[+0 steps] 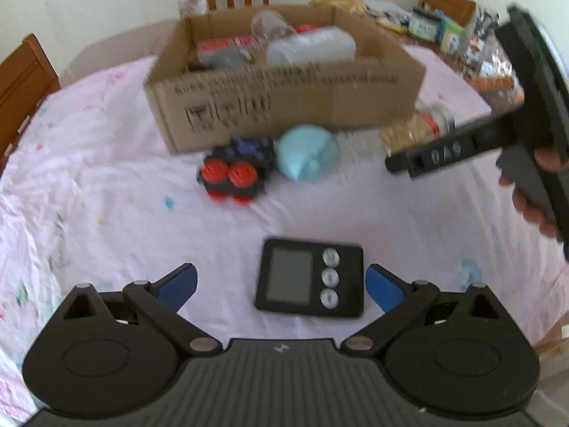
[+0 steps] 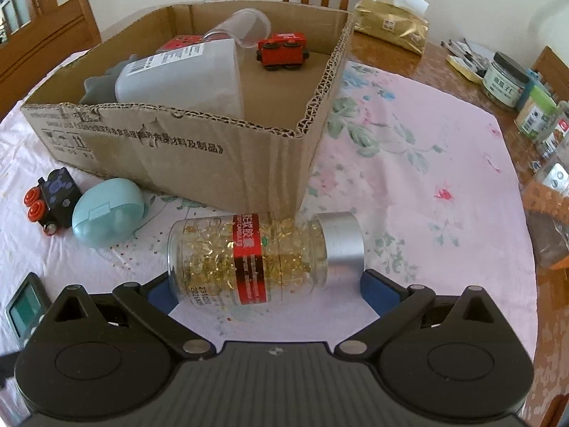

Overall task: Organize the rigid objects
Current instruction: 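Grasp the black digital timer with the left tool while the right tool grasps the gold capsule bottle, then carry the timer over the box with the left tool while the right tool lays the bottle inside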

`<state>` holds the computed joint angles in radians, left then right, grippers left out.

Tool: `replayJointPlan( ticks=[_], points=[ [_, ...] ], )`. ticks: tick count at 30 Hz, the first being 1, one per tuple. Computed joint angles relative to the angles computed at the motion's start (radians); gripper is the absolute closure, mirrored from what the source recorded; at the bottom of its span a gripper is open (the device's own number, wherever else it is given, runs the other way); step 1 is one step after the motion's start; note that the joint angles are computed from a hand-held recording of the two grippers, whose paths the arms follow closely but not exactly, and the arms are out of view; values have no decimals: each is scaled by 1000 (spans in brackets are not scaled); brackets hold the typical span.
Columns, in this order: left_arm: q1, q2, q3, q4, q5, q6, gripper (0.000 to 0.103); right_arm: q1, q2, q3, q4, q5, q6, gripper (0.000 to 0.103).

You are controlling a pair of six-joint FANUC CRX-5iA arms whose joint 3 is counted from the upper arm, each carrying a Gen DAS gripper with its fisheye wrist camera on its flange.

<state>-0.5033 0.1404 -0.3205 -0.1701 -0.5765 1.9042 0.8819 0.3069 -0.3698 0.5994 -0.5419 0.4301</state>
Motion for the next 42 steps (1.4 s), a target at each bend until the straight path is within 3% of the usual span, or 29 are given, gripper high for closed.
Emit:
replayJointPlan(
  ticks=[6,15,18,23,29,34,42],
  points=[
    [-16,36,20,-12,-21,0,2,-12,-15,-46,58,52,-29,0],
    [0,51,61,-122,-59,173,1,-10,-21,-54,66,56,-34,0],
    [-8,44,60,-132,-65,224,9,-10,-22,-61,82,62,-51,0],
    [-35,42,70,-166,-50,266,33,-10,-24,-66,92,66,-58,0],
    [-45,50,81,-172,-52,270,33,-14,-29,-85,129,84,-87,0],
    [-43,54,87,-173,-51,274,33,-11,-23,-47,39,59,17,0],
    [-47,59,94,-185,-55,292,33,-18,-27,-41,68,80,21,0]
  ],
)
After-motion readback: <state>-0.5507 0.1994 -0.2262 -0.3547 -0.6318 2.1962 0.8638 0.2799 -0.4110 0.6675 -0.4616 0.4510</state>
